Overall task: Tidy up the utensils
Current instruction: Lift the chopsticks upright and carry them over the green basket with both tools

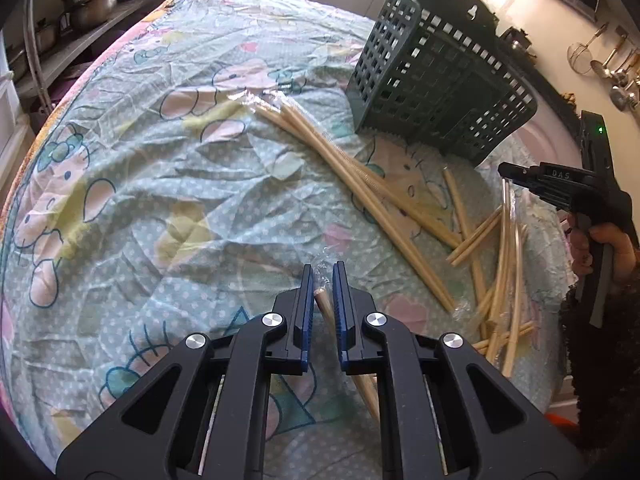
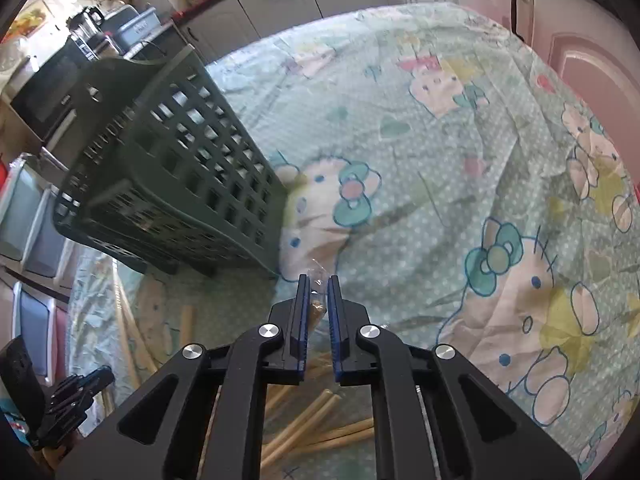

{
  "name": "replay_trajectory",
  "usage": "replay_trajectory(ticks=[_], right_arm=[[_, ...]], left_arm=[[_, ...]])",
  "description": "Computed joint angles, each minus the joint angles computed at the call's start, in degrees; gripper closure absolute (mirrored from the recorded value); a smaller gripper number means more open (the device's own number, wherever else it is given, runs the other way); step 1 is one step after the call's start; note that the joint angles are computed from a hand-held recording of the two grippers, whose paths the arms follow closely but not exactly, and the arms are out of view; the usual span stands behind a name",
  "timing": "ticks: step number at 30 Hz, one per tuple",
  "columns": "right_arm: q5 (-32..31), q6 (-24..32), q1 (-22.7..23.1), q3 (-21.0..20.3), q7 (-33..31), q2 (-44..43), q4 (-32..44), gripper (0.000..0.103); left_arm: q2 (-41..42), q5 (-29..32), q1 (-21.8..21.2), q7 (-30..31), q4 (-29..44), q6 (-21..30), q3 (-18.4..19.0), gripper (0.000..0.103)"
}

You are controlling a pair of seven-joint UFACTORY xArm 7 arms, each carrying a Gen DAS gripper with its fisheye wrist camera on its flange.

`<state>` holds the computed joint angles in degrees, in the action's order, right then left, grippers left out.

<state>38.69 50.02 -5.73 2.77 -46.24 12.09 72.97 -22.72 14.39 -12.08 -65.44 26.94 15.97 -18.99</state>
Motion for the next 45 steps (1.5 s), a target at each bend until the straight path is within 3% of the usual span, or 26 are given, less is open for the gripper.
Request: replay_trajectory(ticks=[7,14,28,38,45], right_arm=[[5.33,2.85,-0.83,-0.29,-4.48,-3.95,-0.79,0.095],[10.88,6.51,0.14,-2.31,-11.06,-10.69,-2.71,0.096],[16.46,14.62,4.62,-7.85,-18.89,-21.36,-5.98,0.097],[21.43,15.55,5.64,-9.51,-19.88,-23.01,-2.89,0.097],[26.23,11.32,6.53,-9.31,-21.75,-22.46,0.31,0.097]], left_arm=[[-4.22,0.01,0.18,1.30,-0.04,-0.13,0.16,0.099],[-6.37,3.07,3.42,3.36,5.52,1.91,-2.14,0.100],[-1.78,10.71,7.27,5.37,18.29,2.72,-5.24,0.100],[3.38,23.39,12.09,-0.38,29.85,4.33,-8.39,0.100],[7.75,32.56,11.38,-4.38,37.60,6.53,-6.51,0.100]])
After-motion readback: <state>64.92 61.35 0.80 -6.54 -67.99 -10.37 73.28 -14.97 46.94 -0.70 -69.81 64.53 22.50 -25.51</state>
